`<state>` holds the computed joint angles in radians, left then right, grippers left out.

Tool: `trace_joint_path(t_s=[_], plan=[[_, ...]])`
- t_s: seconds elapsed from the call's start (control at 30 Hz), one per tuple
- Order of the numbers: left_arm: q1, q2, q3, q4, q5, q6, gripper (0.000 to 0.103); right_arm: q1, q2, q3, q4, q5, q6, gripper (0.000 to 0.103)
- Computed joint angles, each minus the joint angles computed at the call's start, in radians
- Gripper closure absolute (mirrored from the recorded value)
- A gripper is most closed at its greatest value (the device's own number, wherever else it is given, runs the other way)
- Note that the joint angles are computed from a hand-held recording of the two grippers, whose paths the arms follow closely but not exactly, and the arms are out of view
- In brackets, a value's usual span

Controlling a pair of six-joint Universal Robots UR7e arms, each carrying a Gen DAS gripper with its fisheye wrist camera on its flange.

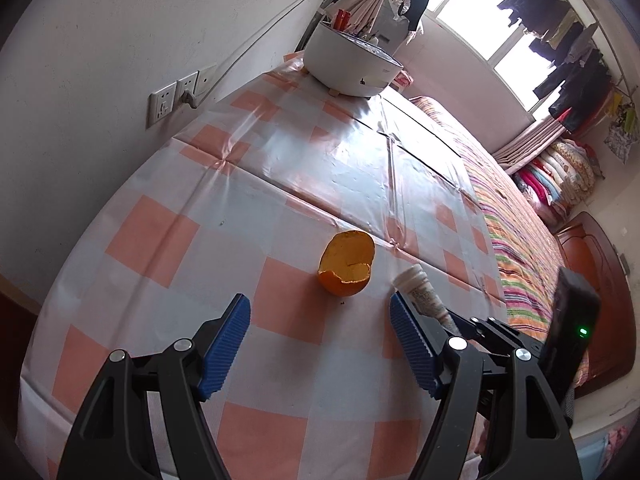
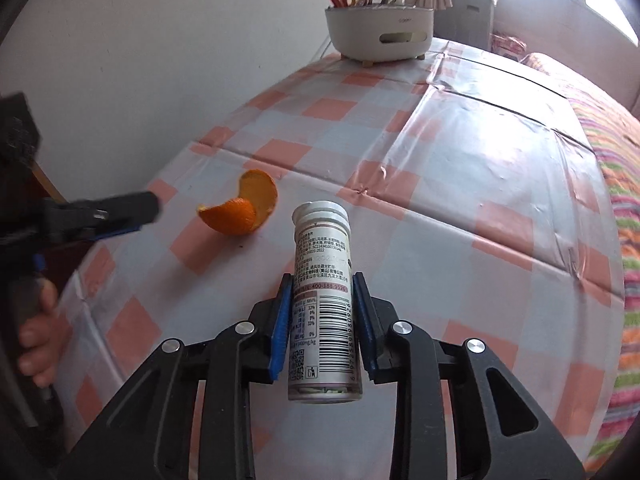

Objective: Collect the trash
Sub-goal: 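Lift the pill tube with the right tool while the left tool grasps the orange peel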

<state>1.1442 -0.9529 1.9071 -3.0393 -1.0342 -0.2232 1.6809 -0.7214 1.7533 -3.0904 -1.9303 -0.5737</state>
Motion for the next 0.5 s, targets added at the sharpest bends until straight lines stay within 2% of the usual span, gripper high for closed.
trace_joint_path(t_s=[0.1, 0.17, 0.23, 0.33, 0.4, 0.43, 0.5], plan=[[-0.010, 0.030, -0.028, 0.022, 0.040, 0.051, 0.033, -0.021, -0.134, 0.177, -0.109, 0.154, 0.086, 0.075], [-0.015, 0.056, -0.054, 0.044, 0.058, 0.086, 0.033, -0.044, -0.230, 0.313, -0.186, 0.289, 0.130, 0.075], [-0.020, 0.082, -0.073, 0.045, 0.073, 0.106, 0.033, -0.063, -0.295, 0.419, -0.261, 0.377, 0.167, 0.075], [-0.021, 0.118, -0.106, 0.076, 0.085, 0.117, 0.033, -0.132, -0.387, 0.595, -0.386, 0.564, 0.250, 0.075], [-0.020, 0.141, -0.127, 0.093, 0.099, 0.118, 0.033, -0.162, -0.395, 0.651, -0.446, 0.640, 0.272, 0.075], [-0.021, 0.152, -0.136, 0.098, 0.110, 0.121, 0.033, -0.170, -0.397, 0.675, -0.478, 0.651, 0.268, 0.075], [-0.030, 0.178, -0.153, 0.102, 0.156, 0.139, 0.033, -0.181, -0.409, 0.694, -0.465, 0.671, 0.258, 0.075]])
